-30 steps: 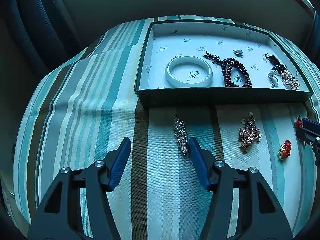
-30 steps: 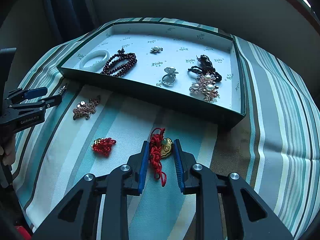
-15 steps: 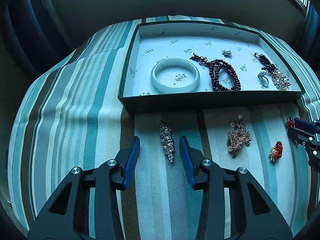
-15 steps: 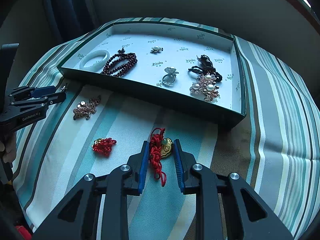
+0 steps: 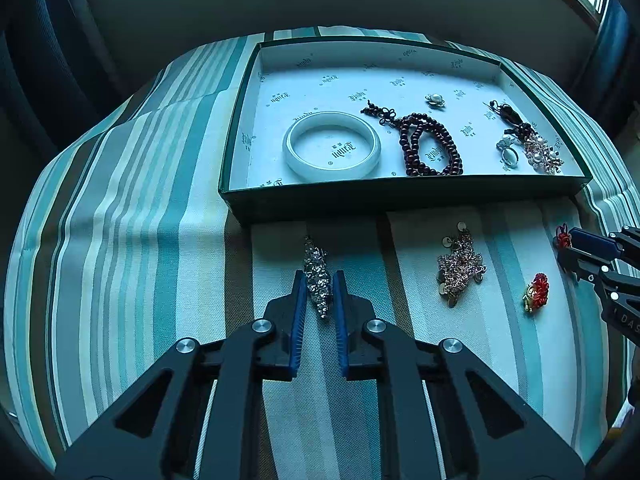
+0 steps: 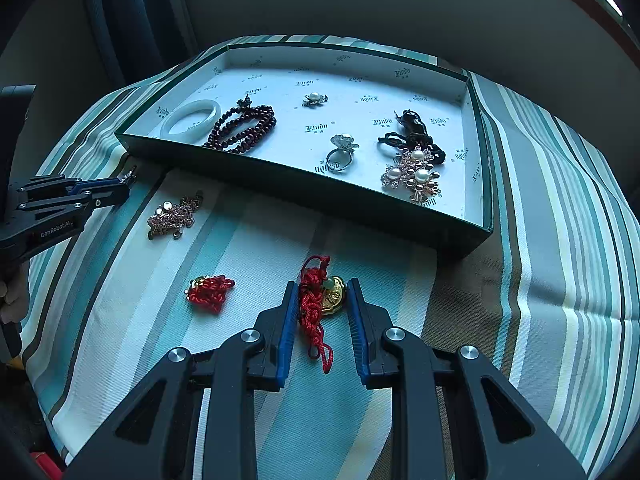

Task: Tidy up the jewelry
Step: 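Grasp the rhinestone bar brooch with the left tool while the right tool grasps the red tassel coin charm, then carry the rhinestone brooch and red tassel charm into the box and open both tools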

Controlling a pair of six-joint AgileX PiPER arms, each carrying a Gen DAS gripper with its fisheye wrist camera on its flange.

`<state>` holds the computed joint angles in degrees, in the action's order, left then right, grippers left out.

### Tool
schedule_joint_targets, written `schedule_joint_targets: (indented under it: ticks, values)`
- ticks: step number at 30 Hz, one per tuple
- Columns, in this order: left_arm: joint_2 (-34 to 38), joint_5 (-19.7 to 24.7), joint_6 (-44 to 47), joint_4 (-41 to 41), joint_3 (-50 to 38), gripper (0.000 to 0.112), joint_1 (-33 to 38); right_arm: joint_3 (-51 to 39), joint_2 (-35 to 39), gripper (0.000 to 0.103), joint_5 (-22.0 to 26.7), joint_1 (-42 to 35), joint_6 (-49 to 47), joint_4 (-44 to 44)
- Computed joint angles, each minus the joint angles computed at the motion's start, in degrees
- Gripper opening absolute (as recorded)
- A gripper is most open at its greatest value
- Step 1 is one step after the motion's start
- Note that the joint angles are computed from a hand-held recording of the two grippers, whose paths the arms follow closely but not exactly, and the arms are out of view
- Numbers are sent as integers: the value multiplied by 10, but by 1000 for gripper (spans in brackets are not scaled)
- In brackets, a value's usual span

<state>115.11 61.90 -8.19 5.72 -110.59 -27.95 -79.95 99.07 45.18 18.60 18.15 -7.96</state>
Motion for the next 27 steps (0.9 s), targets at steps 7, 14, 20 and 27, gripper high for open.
schedule_joint_targets:
  ticks: [7, 14, 20, 27]
  values:
    - [-3, -1, -11, 16, 6, 12, -3, 2, 0, 25, -2, 1, 2, -2]
    - [-16, -8, -23, 28, 23, 12, -7, 1, -3, 25, -1, 2, 6, -6]
    - [-35, -18, -34, 38, 42, 12, -16, 8, -16, 25, -4, 6, 15, -13]
    - [-51, -19, -35, 38, 24, 12, -28, -3, -36, 25, -8, 6, 27, -21]
